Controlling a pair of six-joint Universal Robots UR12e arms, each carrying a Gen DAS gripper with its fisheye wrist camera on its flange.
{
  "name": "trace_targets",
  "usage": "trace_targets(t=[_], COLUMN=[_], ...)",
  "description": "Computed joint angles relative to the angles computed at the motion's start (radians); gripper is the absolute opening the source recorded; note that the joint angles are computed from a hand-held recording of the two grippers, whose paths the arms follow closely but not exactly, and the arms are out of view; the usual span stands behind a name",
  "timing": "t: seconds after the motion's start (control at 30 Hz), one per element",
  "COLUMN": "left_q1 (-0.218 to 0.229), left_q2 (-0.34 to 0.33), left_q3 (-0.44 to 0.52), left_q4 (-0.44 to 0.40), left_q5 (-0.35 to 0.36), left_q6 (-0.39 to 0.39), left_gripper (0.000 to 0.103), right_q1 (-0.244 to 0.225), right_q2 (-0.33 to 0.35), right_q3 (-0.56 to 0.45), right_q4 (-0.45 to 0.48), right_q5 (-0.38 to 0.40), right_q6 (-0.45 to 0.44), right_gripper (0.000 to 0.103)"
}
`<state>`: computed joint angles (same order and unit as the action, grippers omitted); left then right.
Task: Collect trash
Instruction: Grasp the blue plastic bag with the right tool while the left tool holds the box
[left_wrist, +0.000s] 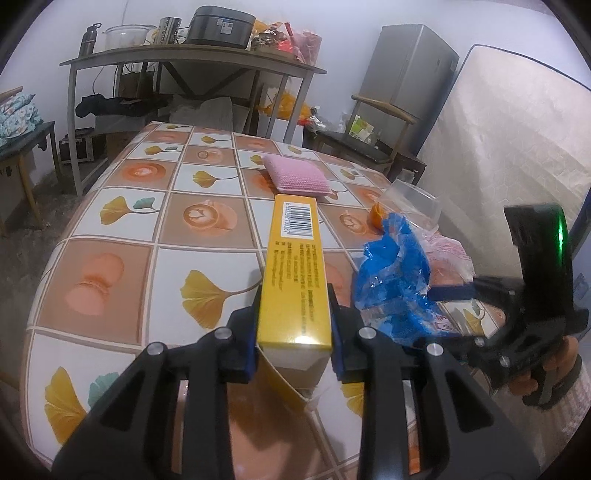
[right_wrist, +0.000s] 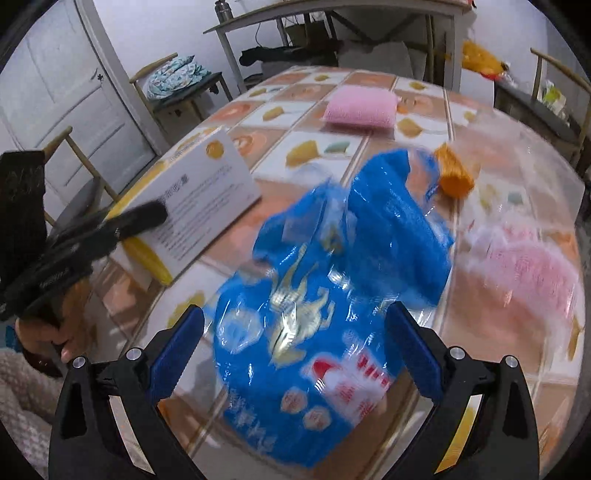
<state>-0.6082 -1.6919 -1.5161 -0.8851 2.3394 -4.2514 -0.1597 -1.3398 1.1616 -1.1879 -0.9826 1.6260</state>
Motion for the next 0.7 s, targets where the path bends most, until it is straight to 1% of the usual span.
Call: trace_targets(t=[0.1,0.17,0.2,0.33,0.4,0.5,0.53,0.63,0.67,0.7], left_q1=[-0.003,-0.006,-0.006,-0.012,-0.014,-0.016,-0.015,-0.016,-0.017,-0.016], left_q2=[0.004,0.006,0.008,0.014,0.018,0.022,0.024,0.027,0.028,0.028], left_q3=[-0.003,-0.006,-0.007,-0.013,-0.017,-0.023,-0.026,-0.031,-0.032,-0.032], left_q4=[-0.003,-0.008,-0.011,-0.020,-0.019,-0.013,-0.008,-0.003,-0.002,-0.002], left_q5=[0.006,0.013,0.015,0.027,0.029,0.030,0.028,0.029,0.031,0.030], left_q6=[-0.008,-0.016,-0.020,-0.041,-0.047,-0.052,-0.053,-0.056,-0.056,-0.055], left_gripper=[0.028,0.028,0.028,0.028,0.028,0.028,0.028,0.028,0.028,0.028], right_q1=[-0.009,-0.019,-0.023,-0.036,-0.041,-0.045,-0.049,-0.070,-0.075,-0.078], right_q2=[-0.004,-0.021,-0.025,-0.033,-0.032,-0.043,-0.049,-0.066,-0.072,-0.082], right_q3=[0.004,0.027,0.030,0.028,0.018,0.024,0.026,0.026,0.027,0.039], right_q4=[0.045,0.036,0.049,0.136,0.209,0.244,0.248,0.248,0.239,0.202], right_q5=[-0.018,-0.015,-0.015,-0.016,-0.019,-0.025,-0.017,0.056,0.078,0.103], right_q6=[-0.010,-0.017,-0.025,-0.054,-0.082,-0.108,-0.128,-0.223,-0.246,-0.262], right_gripper=[0.096,0.096,0.096,0.096,0.096,0.096,0.096,0.096,0.096,0.097])
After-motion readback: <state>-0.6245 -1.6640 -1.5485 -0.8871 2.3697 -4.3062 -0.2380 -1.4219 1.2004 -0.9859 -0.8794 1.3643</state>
